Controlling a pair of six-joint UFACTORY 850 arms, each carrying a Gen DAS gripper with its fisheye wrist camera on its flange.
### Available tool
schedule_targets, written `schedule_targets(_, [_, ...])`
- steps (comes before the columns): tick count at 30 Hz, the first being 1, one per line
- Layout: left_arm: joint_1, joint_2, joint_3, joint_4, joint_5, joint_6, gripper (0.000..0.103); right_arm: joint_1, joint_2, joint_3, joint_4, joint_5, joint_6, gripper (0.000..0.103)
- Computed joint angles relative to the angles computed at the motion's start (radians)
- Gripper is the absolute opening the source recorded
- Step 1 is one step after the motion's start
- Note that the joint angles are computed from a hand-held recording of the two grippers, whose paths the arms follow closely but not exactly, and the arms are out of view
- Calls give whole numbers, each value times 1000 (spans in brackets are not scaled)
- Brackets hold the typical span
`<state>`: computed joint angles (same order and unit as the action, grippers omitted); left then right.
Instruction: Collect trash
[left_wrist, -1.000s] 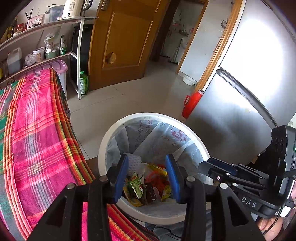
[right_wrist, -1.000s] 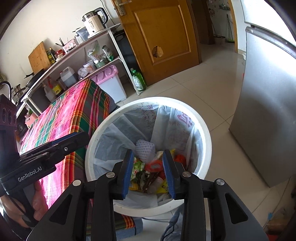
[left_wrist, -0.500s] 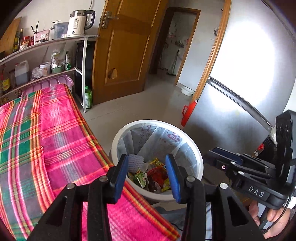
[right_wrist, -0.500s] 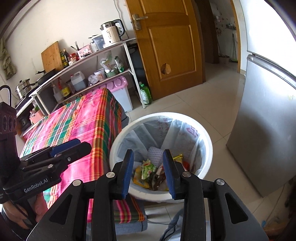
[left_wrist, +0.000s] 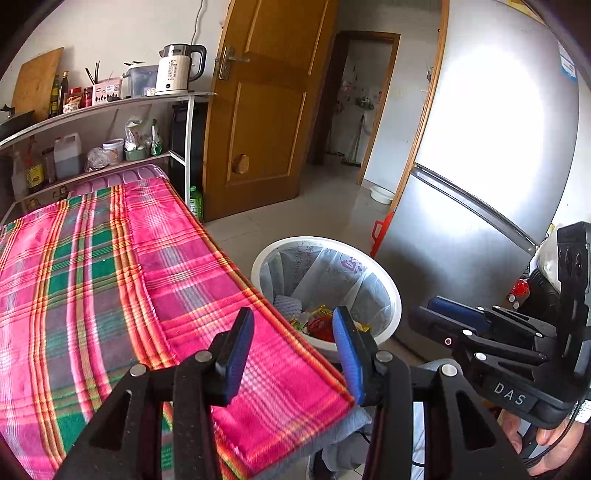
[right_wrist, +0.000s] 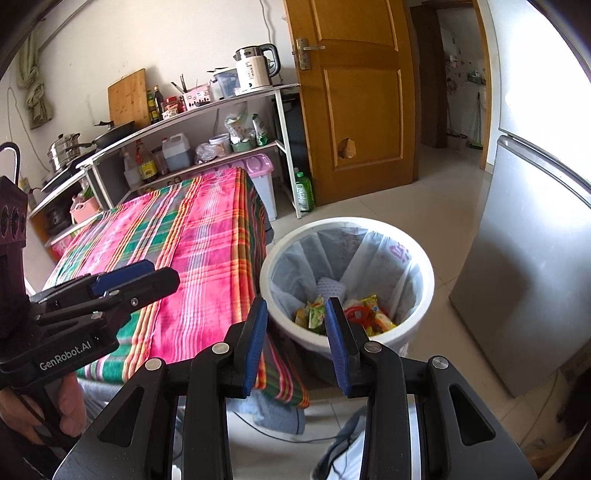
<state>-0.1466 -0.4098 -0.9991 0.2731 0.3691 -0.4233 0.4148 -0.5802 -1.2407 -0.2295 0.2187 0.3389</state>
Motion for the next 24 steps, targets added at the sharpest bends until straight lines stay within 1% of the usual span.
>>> schedule_targets(5, [-6, 42, 67, -90, 22, 89, 47, 22, 40, 68, 162, 40, -181, 34])
schedule_targets(7, [-12, 57, 92, -142, 25, 130, 47, 31, 55, 93, 202, 58, -225, 35])
schedule_targets(12, [-26, 87, 135, -252, 35, 234, 47, 46, 82, 137, 247, 96, -277, 37])
schedule_targets(24, [-43, 114, 177, -317, 57, 298, 47, 58, 110, 186, 323, 137, -348, 38])
